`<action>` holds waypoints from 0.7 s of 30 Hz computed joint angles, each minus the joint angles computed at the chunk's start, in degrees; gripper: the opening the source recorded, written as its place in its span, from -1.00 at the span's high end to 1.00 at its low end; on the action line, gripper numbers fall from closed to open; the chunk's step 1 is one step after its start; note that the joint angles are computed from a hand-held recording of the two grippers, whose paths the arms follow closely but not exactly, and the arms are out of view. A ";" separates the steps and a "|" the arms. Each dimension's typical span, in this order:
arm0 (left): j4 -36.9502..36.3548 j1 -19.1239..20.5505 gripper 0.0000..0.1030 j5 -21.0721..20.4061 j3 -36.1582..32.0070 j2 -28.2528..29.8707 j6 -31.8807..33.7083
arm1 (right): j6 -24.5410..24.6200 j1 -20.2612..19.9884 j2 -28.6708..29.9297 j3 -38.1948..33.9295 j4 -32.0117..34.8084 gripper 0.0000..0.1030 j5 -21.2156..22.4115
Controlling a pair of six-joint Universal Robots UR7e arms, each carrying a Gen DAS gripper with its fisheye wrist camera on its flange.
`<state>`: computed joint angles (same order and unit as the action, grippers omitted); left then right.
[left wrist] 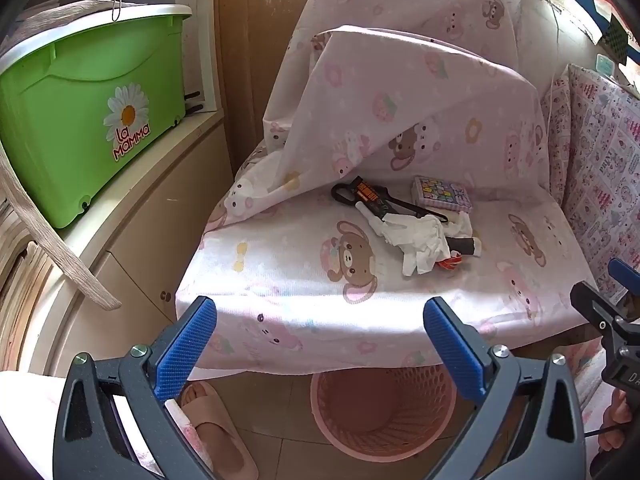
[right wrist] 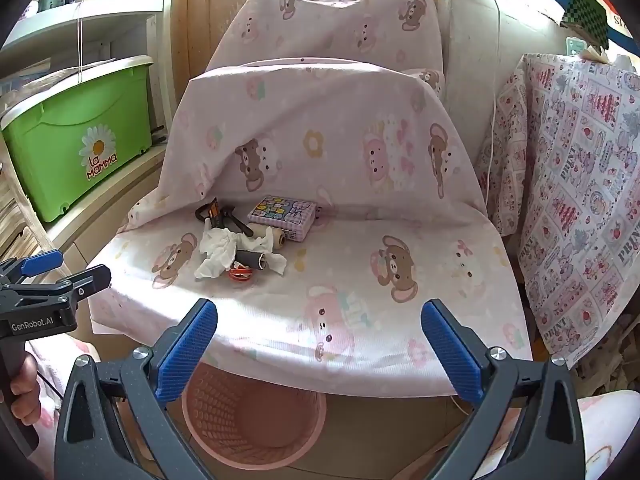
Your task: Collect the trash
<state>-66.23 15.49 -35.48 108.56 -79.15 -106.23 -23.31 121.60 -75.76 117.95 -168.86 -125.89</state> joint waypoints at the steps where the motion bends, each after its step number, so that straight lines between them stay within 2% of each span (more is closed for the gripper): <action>1: -0.22 -0.05 -0.99 0.20 0.15 -0.11 0.07 | -0.11 0.02 0.02 0.08 -0.28 -0.99 -0.07; 5: 1.74 -0.30 -0.99 0.65 -0.19 0.79 -1.32 | 0.15 -0.10 -0.19 0.18 -0.53 -0.99 0.25; 13: 0.28 -0.02 -0.99 0.33 0.25 -0.14 -0.61 | -1.82 0.88 0.19 0.76 -3.13 -0.99 -0.45; 21: 0.53 0.81 -0.99 -1.02 -0.11 0.58 -0.33 | -0.80 1.09 -0.59 0.88 -1.39 -0.99 0.58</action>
